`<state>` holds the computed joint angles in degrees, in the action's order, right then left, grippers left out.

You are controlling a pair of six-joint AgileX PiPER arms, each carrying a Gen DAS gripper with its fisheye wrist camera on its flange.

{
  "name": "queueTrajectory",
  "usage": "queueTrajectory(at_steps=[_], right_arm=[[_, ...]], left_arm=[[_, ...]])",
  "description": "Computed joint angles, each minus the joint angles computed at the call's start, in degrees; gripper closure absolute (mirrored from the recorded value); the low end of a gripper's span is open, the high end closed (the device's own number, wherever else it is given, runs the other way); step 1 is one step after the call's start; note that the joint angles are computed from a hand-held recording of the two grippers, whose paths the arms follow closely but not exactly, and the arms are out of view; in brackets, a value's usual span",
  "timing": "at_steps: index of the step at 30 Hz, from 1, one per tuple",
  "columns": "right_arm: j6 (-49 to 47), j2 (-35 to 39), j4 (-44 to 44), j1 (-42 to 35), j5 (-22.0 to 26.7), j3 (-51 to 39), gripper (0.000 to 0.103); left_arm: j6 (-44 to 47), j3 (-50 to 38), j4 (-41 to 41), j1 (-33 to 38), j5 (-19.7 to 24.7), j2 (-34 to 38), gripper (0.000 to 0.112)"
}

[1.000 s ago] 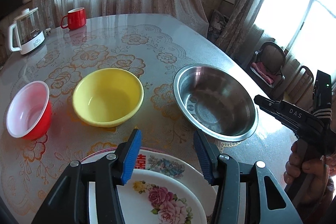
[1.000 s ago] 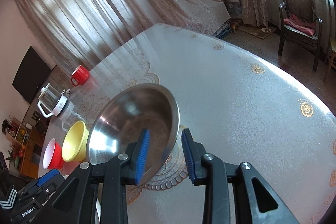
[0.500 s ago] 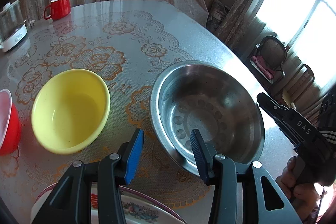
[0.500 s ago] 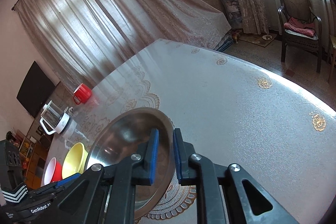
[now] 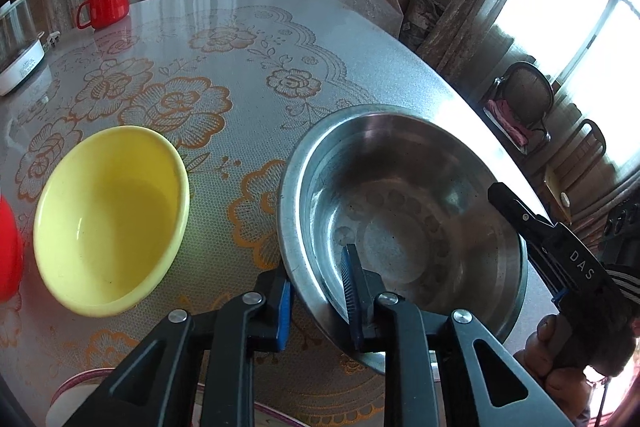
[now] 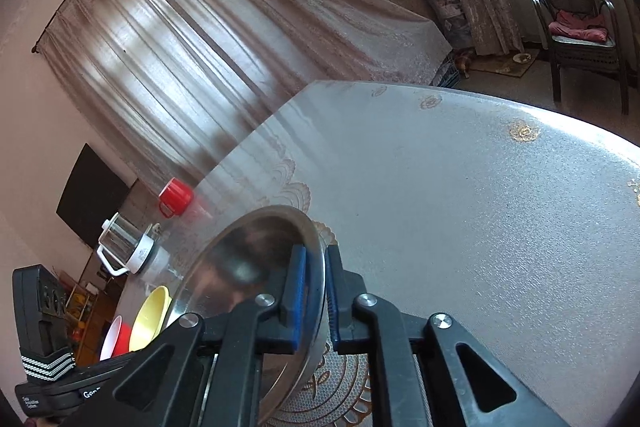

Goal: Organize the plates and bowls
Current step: 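Lift the steel bowl and carry it over the plate stack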

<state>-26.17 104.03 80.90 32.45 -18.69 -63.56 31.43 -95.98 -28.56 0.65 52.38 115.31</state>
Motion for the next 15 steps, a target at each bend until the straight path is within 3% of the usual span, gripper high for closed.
queueTrajectory(at_steps=[8, 15], right_arm=[[6.4, -0.2, -6.1, -1.4, 2.5, 0.9, 0.095], [19.2, -0.7, -18.0, -2.7, 4.0, 2.9, 0.093]], left_arm=[[1.6, 3.2, -1.6, -0.6, -1.9, -1.5, 0.090], [4.1, 8.9, -3.4, -0.1, -3.1, -6.2, 0.090]])
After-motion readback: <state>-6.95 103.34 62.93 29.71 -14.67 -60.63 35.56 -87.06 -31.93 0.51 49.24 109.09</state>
